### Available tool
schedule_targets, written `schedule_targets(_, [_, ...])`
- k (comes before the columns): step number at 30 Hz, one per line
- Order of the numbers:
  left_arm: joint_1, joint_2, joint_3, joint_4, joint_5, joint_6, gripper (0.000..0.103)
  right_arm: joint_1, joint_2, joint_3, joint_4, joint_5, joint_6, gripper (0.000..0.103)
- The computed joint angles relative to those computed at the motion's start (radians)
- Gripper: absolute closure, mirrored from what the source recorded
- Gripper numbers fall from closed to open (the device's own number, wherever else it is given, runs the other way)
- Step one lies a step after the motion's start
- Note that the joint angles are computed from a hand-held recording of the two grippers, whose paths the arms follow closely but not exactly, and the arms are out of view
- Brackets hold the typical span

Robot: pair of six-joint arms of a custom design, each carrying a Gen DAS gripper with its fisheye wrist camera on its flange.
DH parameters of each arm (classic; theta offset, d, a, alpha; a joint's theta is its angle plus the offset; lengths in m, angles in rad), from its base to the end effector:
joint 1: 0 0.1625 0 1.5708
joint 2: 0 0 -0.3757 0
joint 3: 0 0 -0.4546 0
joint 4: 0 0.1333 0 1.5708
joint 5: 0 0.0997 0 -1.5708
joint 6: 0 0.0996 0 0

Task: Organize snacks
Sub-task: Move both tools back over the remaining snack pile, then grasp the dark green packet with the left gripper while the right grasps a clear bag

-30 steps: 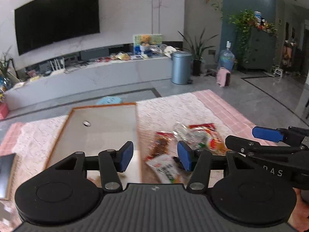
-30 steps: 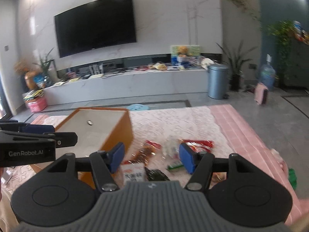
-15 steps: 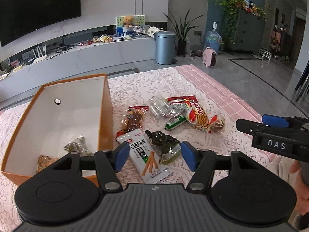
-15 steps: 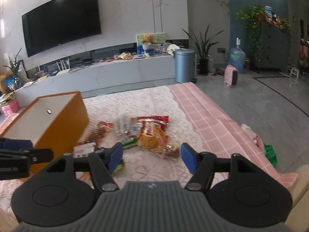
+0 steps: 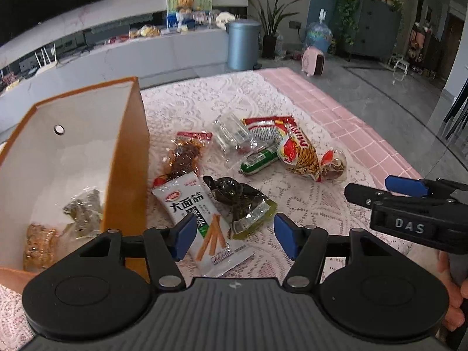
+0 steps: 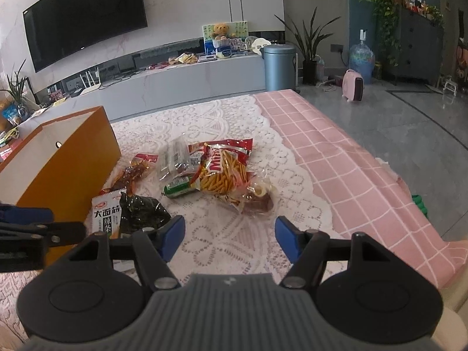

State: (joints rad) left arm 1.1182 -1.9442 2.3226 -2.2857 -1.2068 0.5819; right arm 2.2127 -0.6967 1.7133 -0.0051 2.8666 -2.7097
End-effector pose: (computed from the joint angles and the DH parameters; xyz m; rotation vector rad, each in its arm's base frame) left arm -0.0276 -0.4427 0.2894 1.2744 2.4123 -0.4298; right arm 0.3037 -0.3438 -0.0588 -0.2173 -1.9853 1.2371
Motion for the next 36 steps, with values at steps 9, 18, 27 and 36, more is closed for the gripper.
schedule_targets(9, [-0.007, 0.146, -0.041, -0.048, 0.024, -0.049, 0.031, -0.085, -0.094, 0.063, -0.098, -0.055, -0.158, 0.037])
schedule_targets(18, [0.033, 0.276, -0.086, -0.114, 0.038, -0.078, 0.031, -0.19, -0.117, 0.06, -0.053, -0.132, -0.138, 0.037])
schedule_targets(27, [0.036, 0.354, -0.104, -0.16, 0.053, -0.083, 0.031, -0.233, -0.141, 0.091, -0.171, -0.174, -0.251, 0.037])
schedule_targets(36, [0.038, 0.384, -0.101, -0.195, 0.06, -0.09, 0.031, -0.256, -0.145, 0.102, -0.243, -0.186, -0.315, 0.037])
